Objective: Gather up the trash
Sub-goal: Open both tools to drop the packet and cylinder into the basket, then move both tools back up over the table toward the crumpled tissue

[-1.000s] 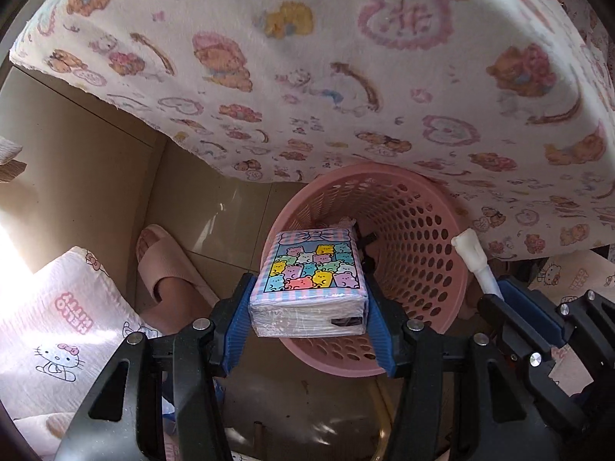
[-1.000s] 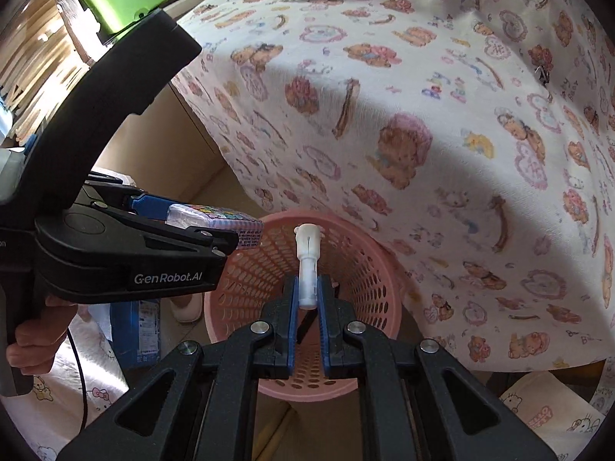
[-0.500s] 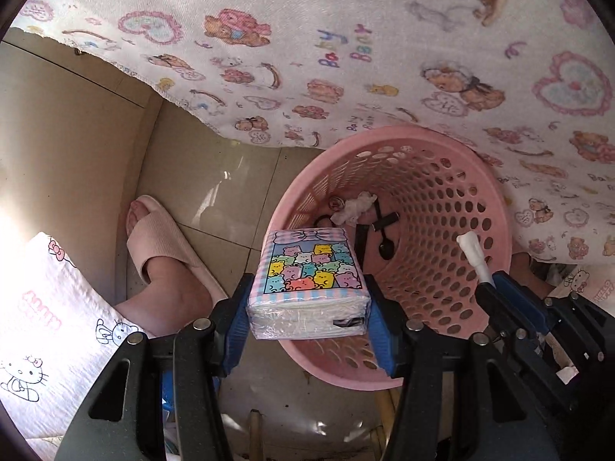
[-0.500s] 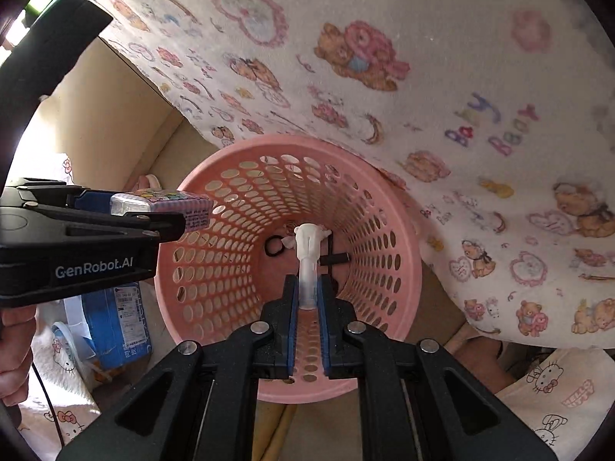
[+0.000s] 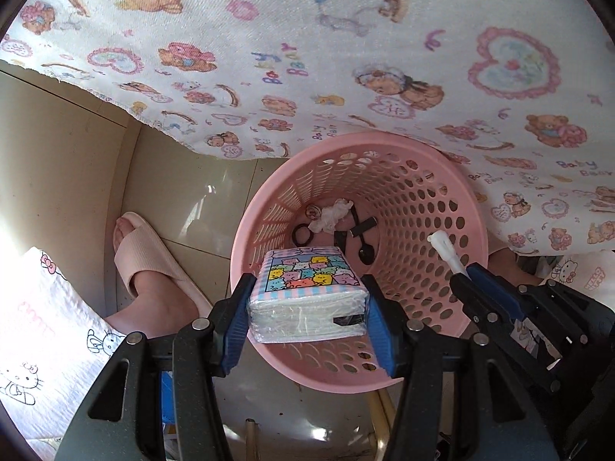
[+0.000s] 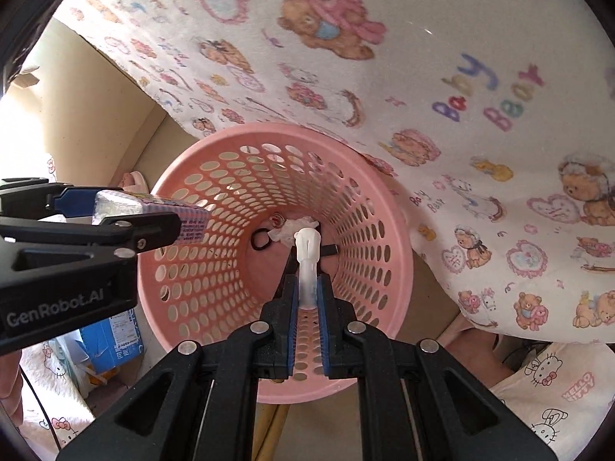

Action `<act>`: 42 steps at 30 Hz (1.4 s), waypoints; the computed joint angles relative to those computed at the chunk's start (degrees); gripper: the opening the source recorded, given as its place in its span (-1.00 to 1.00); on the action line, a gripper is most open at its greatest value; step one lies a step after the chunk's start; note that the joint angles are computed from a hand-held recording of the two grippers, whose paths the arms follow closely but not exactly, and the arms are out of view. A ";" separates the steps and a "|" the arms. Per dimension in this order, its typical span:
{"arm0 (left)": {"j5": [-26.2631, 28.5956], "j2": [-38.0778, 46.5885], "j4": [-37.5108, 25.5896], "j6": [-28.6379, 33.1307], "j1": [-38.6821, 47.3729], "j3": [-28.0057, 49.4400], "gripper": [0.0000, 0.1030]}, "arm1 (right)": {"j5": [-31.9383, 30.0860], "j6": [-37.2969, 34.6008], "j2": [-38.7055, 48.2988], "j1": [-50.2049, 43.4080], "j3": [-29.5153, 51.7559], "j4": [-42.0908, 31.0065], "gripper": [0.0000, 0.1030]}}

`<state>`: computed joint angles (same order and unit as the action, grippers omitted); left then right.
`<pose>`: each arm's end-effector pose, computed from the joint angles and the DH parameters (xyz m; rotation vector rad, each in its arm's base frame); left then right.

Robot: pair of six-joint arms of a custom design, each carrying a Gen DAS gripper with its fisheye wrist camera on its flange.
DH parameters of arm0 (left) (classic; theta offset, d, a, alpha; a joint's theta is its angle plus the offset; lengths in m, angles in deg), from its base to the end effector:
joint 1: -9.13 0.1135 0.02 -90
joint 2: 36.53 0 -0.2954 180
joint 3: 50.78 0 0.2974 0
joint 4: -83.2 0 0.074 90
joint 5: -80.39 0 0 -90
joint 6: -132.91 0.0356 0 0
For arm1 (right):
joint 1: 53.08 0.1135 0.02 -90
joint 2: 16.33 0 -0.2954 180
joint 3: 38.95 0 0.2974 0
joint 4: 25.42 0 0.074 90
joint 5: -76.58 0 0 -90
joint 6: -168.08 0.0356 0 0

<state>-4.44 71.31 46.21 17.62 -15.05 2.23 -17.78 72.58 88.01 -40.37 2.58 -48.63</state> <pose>0.2526 -0.1169 0.0422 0.0320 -3.0730 0.1056 0.2303 0.0547 0.0259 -0.4906 3.0352 0.1235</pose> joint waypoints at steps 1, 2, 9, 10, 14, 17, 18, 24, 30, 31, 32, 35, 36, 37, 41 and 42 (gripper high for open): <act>-0.01 -0.09 -0.01 -0.13 -0.07 0.01 0.05 | 0.00 0.33 0.63 0.11 0.19 0.31 -0.79; -0.03 -0.37 0.00 -0.21 -0.14 -0.05 0.09 | -0.07 0.25 0.83 -0.02 0.28 0.28 -0.79; 0.29 -1.92 -0.42 -0.82 0.29 -0.31 0.34 | -0.16 0.05 1.95 -0.21 1.25 -1.14 -0.79; 0.28 -2.17 -0.42 -0.88 0.55 -0.49 0.35 | -0.19 0.11 2.09 -0.28 1.43 -1.40 -0.79; -2.12 -4.43 -0.64 -1.04 0.42 -1.19 0.39 | -0.59 0.63 2.46 -0.85 1.87 -1.74 -0.69; -3.11 -7.33 -0.69 -0.80 0.74 -2.03 0.43 | -0.66 0.67 1.16 -1.51 1.90 -2.19 -0.47; -3.34 -8.37 -0.77 -0.80 0.84 -2.31 0.44 | -0.59 0.72 0.44 -1.60 1.79 -2.33 -0.42; -7.34 -15.97 -1.89 -1.05 0.20 -3.72 0.48 | -1.35 1.26 -6.61 -2.10 0.66 -3.99 -0.03; -13.18 -25.40 -3.08 -2.24 -0.61 -5.53 0.60 | -1.90 2.09 -17.57 -3.68 -0.83 -6.48 0.03; -13.40 -26.89 -3.12 -2.08 -0.49 -5.84 0.60 | -1.54 2.12 -19.74 -3.67 -1.10 -6.91 0.03; -13.66 -28.85 -3.18 -1.82 -0.31 -6.21 0.62 | -1.22 1.97 -21.87 -3.65 -1.39 -7.27 0.04; -15.44 -33.92 -3.55 -0.93 -0.49 -7.15 0.65 | -1.34 1.29 -28.10 -3.91 -1.91 -8.96 0.07; -16.54 -35.36 -3.70 -0.64 -0.79 -7.44 0.66 | -1.26 1.25 -30.29 -4.00 -2.07 -9.63 0.07; -17.81 -36.98 -3.97 -0.40 -1.13 -7.78 0.67 | -1.09 1.08 -32.29 -4.19 -2.27 -10.05 0.07; -18.52 -41.24 -4.39 0.03 -1.05 -8.27 0.67 | -0.28 0.98 -38.65 -4.59 -2.36 -11.19 0.08; -18.48 -41.71 -4.45 0.30 -0.94 -8.13 0.67 | -0.44 0.86 -40.13 -4.84 -2.16 -11.63 0.08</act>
<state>-22.91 29.60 41.76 17.93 -16.00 -5.90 -18.22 73.44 47.88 -45.21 0.43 -60.26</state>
